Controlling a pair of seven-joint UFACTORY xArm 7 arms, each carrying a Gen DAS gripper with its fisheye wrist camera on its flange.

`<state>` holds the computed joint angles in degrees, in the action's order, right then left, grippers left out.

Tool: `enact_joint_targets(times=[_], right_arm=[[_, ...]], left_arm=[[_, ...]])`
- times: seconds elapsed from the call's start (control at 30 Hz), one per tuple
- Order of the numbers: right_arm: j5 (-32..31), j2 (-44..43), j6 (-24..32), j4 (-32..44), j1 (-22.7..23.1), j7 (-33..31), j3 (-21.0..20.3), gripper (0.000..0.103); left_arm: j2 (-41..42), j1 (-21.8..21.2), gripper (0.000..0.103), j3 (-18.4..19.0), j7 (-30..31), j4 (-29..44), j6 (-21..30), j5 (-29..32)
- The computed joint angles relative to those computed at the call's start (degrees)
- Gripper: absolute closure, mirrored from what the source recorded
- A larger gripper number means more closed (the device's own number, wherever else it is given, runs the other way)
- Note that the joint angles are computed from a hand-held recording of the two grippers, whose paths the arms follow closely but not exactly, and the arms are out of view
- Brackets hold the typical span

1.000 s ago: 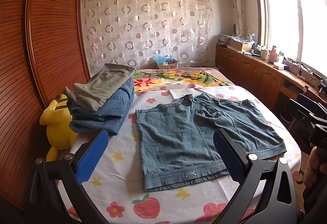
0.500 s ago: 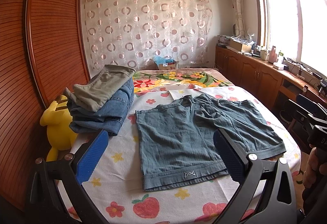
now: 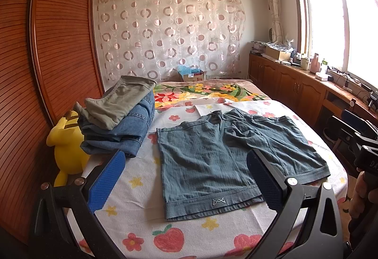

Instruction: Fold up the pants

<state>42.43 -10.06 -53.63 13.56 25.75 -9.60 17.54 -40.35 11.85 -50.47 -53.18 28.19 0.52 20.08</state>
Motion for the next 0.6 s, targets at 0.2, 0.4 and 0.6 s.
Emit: enact_joint_targets(times=[0.2, 0.4, 0.6], right_arm=[[0.56, 0.27, -0.28, 0.23, 0.27, -0.16, 0.14, 0.005], [0.47, 0.3, -0.31, 0.21, 0.38, -0.05, 0.04, 0.005], [0.66, 0.54, -0.51, 0.41, 0.53, -0.02, 0.09, 0.005]], left_arm=[[0.05, -0.1, 0.0, 0.07, -0.01, -0.01, -0.04, 0.13], [-0.16, -0.01, 0.0, -0.05, -0.15, -0.01, 0.08, 0.14], [-0.23, 0.08, 0.0, -0.14, -0.23, -0.04, -0.02, 0.17]])
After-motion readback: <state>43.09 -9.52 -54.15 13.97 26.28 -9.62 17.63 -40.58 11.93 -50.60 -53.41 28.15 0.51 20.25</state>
